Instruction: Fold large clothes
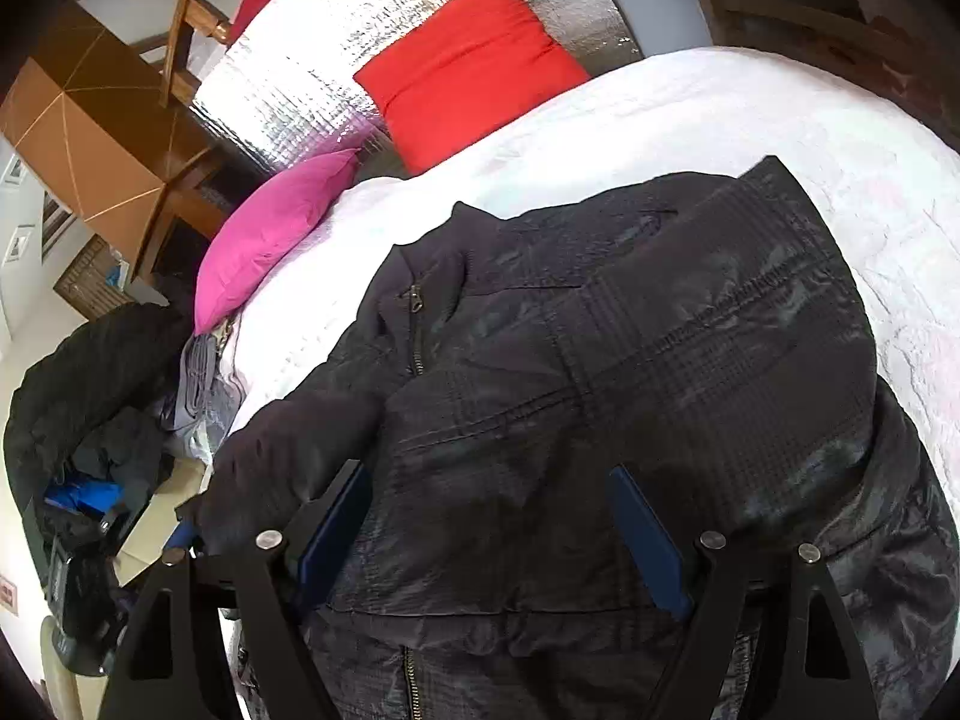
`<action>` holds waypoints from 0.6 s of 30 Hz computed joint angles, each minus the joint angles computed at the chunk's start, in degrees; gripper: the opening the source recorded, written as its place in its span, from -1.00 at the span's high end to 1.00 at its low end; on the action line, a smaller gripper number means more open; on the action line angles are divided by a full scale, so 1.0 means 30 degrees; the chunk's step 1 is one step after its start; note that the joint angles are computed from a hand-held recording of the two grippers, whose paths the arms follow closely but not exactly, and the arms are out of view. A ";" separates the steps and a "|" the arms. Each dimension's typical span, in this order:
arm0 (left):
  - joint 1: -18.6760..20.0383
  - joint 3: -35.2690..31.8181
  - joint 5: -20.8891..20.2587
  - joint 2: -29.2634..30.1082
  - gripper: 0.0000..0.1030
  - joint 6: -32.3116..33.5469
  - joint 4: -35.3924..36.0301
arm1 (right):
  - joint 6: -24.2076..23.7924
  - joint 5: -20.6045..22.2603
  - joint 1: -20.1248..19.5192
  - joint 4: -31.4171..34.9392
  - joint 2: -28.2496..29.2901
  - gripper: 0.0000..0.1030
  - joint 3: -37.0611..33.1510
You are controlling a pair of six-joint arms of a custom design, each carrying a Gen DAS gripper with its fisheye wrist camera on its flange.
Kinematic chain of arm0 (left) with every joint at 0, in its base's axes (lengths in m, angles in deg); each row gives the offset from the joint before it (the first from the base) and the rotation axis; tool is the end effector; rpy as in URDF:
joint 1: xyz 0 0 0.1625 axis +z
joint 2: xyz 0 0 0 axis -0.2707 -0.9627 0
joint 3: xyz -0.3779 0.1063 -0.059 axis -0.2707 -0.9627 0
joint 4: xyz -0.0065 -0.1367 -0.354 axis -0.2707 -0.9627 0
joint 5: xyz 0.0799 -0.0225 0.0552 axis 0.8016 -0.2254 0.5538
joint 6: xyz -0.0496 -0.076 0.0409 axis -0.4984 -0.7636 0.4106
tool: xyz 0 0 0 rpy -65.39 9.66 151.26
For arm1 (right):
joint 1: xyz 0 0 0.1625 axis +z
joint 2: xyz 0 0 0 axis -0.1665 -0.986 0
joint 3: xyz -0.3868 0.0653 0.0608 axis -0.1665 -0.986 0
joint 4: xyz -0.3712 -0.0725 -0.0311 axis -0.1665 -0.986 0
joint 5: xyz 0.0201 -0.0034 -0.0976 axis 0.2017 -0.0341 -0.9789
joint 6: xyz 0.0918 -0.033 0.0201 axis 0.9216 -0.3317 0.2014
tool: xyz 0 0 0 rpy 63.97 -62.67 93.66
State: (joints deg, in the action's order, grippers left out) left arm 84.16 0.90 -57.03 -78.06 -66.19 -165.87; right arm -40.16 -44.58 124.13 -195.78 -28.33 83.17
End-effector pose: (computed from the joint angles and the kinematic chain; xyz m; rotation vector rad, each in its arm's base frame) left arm -0.0955 -0.6212 0.3881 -0.4589 -2.9534 0.7852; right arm 0.3290 -0.5356 0.0942 -0.2509 -2.6210 1.1793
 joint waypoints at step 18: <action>0.1656 -0.1877 -0.2899 -0.1779 -0.70 -0.0457 0.3145 | 0.0196 0.0295 -0.0160 -0.0420 -0.0436 -0.62 0.0549</action>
